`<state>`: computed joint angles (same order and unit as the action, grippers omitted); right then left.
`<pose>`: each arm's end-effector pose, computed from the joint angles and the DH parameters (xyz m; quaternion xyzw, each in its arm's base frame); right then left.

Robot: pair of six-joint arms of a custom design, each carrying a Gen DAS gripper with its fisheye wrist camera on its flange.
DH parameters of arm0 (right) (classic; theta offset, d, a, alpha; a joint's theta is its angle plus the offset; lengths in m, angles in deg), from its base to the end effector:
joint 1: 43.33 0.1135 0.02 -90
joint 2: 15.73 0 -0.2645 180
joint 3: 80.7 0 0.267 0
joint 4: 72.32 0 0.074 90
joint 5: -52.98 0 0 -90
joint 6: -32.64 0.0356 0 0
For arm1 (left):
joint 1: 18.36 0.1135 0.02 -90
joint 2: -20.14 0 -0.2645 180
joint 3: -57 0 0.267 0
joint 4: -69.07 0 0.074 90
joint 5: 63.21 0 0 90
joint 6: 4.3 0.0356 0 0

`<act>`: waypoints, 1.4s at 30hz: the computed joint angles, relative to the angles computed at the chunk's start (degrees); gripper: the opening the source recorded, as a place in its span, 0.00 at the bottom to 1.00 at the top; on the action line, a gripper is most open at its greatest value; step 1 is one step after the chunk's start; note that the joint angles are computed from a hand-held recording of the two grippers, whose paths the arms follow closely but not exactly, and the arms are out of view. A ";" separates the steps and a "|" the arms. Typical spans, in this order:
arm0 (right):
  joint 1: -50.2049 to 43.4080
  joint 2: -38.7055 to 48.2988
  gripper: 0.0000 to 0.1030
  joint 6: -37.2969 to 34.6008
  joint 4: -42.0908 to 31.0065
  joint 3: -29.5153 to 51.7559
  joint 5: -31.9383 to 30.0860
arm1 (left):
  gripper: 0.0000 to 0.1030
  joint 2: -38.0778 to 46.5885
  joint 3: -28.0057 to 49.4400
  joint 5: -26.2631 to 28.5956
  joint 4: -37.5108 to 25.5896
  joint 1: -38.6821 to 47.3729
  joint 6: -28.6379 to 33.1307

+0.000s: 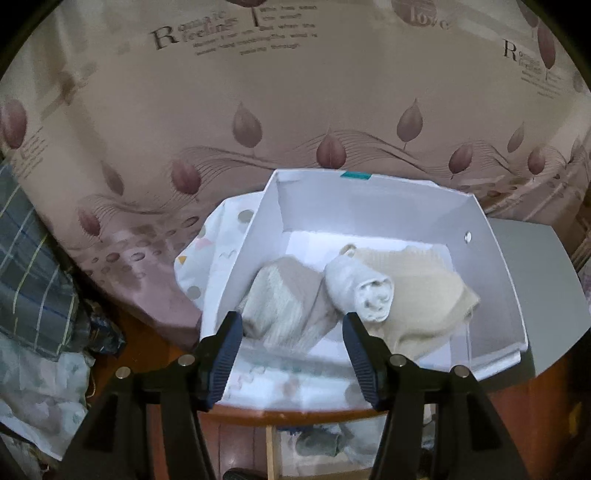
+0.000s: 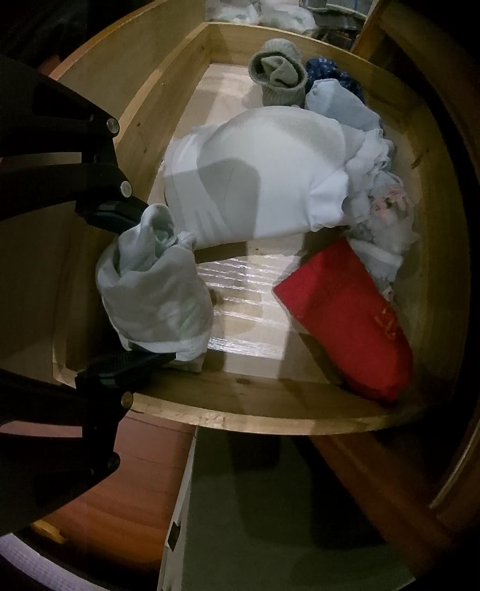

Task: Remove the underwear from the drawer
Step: 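Move the left gripper back to the open drawer, then carry the light blue clothing with the right gripper over the white box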

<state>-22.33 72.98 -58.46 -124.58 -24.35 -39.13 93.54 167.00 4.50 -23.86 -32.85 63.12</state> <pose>0.2328 0.0908 0.1259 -0.1923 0.9800 0.0262 0.0430 0.2145 -0.0415 0.4372 -0.1221 0.9328 0.0851 0.3282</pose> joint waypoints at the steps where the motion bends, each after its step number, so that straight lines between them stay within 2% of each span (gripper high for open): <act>1: -0.11 -0.17 0.51 -0.02 0.03 -0.10 -0.05 | 0.56 -2.07 -2.14 -0.42 0.08 -0.59 -0.84; 3: 0.01 -0.64 0.51 0.05 0.17 -0.28 0.07 | 0.56 -5.94 -6.48 -1.24 0.32 -1.69 -2.46; 9: 1.54 -2.64 0.51 0.83 0.54 -0.81 1.34 | 0.56 -20.04 -26.21 -5.24 1.05 -5.97 -11.15; 11: 2.28 -3.99 0.51 1.36 0.90 -1.00 2.45 | 0.56 -23.43 -32.57 -4.50 1.65 -5.27 -12.83; 15: 2.35 -7.30 0.51 1.78 0.80 -1.10 3.10 | 0.56 -28.77 -43.78 -4.81 3.24 -4.79 -16.47; 18: 2.12 -8.53 0.51 2.19 -1.42 -0.16 2.96 | 0.56 -30.91 -49.77 -5.80 4.88 -5.85 -19.25; 23: 4.05 -11.90 0.51 1.90 -7.16 3.46 4.84 | 0.56 -34.58 -58.31 -3.55 9.85 -5.06 -21.84; 26: 3.95 -14.34 0.51 0.93 -10.85 5.74 4.88 | 0.56 -36.22 -60.51 -3.61 10.97 -3.76 -20.99; 31: 2.85 -17.30 0.51 -1.10 -18.54 11.57 2.28 | 0.56 -34.46 -60.46 -9.67 9.78 -7.85 -22.50; 37: 4.51 -20.05 0.51 -1.79 -29.47 23.80 0.72 | 0.56 -36.63 -60.81 -5.05 11.22 -2.44 -18.57; 42: 8.22 -18.15 0.51 -1.04 -38.38 41.86 2.00 | 0.56 -38.68 -61.26 -2.49 11.85 1.21 -17.18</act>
<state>-14.11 54.84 -59.50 -162.96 17.51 -37.13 54.87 105.74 2.01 -12.01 -31.64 45.93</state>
